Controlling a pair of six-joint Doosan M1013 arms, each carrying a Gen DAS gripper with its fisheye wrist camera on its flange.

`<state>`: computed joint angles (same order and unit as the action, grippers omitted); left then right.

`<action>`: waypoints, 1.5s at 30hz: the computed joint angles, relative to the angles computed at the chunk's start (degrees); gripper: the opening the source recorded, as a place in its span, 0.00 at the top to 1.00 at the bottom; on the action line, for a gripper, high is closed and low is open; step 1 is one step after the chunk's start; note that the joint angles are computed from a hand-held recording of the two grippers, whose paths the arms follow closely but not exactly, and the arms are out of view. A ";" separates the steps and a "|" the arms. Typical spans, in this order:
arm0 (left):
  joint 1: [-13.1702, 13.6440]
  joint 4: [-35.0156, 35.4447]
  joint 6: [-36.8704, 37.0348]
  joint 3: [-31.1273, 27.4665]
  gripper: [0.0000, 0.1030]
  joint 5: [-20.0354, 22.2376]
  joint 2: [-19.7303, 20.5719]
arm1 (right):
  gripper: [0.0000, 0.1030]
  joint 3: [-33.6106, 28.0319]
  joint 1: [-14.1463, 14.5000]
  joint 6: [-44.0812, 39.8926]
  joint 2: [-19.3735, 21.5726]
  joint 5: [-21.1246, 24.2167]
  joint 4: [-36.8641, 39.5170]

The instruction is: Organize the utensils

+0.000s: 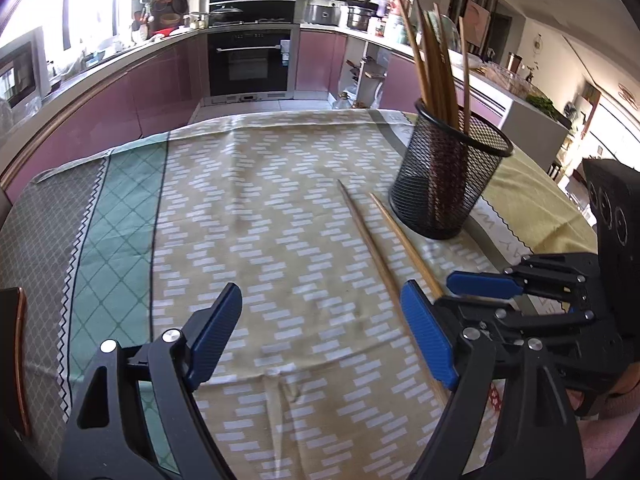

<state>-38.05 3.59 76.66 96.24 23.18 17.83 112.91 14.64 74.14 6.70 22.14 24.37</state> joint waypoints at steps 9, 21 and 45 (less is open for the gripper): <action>-1.11 -5.35 8.25 -1.79 0.40 2.83 1.87 | 0.86 0.12 -1.31 -4.87 0.09 0.85 6.39; -2.13 -4.78 8.76 -2.96 0.64 4.71 3.22 | 0.86 0.26 -2.21 -8.82 0.19 1.48 10.59; -2.34 -5.32 7.78 -2.02 0.88 4.89 2.44 | 0.85 0.19 -2.43 -9.37 0.15 1.74 11.08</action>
